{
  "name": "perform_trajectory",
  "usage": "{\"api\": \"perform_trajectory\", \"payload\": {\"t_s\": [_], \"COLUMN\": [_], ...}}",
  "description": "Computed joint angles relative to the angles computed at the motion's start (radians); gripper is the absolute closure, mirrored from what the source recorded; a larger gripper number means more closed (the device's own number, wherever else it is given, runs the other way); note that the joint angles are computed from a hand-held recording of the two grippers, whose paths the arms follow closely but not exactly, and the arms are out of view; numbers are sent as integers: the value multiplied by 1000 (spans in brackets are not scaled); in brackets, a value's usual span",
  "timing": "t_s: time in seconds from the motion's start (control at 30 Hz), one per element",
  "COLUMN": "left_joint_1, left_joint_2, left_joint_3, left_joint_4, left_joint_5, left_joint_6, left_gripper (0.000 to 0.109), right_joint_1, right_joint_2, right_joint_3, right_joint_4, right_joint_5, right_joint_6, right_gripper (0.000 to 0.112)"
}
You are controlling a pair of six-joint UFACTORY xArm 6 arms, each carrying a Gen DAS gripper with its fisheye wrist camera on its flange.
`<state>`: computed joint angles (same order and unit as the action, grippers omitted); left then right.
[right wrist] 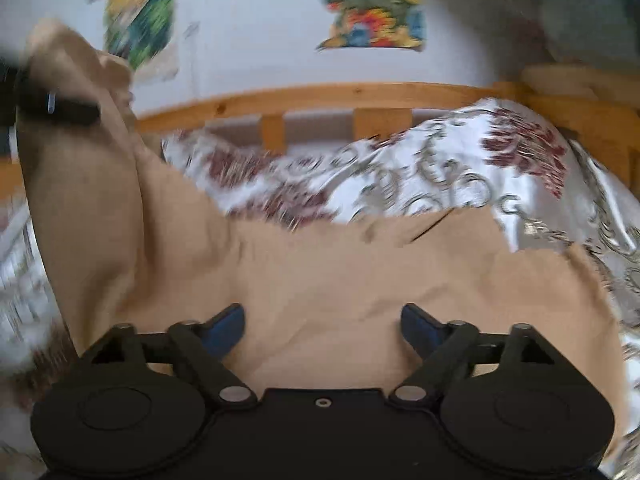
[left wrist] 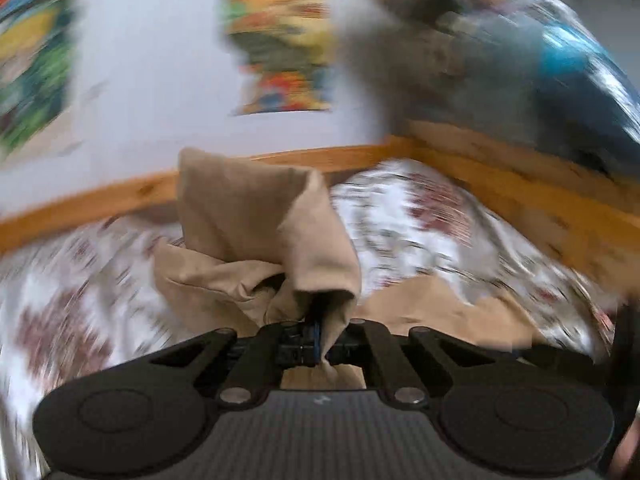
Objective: Fold large clothes
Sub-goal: 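Grasp the jacket edge with the left tool and lift it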
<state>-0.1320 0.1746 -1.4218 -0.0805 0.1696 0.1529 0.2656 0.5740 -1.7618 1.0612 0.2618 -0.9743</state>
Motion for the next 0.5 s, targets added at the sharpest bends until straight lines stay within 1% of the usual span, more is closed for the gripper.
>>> {"api": "perform_trajectory", "payload": {"t_s": [0.07, 0.13, 0.2, 0.23, 0.27, 0.3, 0.37, 0.4, 0.47, 0.5], "left_joint_1": [-44, -85, -126, -144, -162, -176, -198, -204, -211, -210], "left_joint_2": [41, 92, 131, 149, 168, 184, 197, 201, 186, 175], "left_joint_3": [-81, -153, -175, -181, -184, -187, -164, -155, -99, -73], "left_joint_4": [-52, -52, -11, 12, 34, 48, 68, 80, 120, 147], "left_joint_5": [74, 132, 144, 151, 164, 177, 193, 192, 152, 138], "left_joint_6": [120, 185, 220, 230, 240, 243, 244, 231, 197, 163], "left_gripper": [108, 108, 108, 108, 108, 108, 108, 108, 108, 107], "right_joint_1": [-68, -139, -212, -248, -283, -322, -379, -404, -431, -435], "right_joint_2": [-16, -31, -49, -54, -55, -45, 8, 57, 149, 190], "right_joint_3": [-43, -80, -91, -92, -91, -94, -140, -193, -307, -362], "right_joint_4": [-75, -111, -66, -29, 28, 107, 185, 204, 196, 191], "right_joint_5": [91, 166, 238, 277, 315, 371, 514, 615, 784, 849], "right_joint_6": [151, 274, 311, 324, 333, 348, 446, 508, 600, 619], "right_gripper": [37, 37, 26, 13, 10, 10, 10, 10, 11, 11]}}
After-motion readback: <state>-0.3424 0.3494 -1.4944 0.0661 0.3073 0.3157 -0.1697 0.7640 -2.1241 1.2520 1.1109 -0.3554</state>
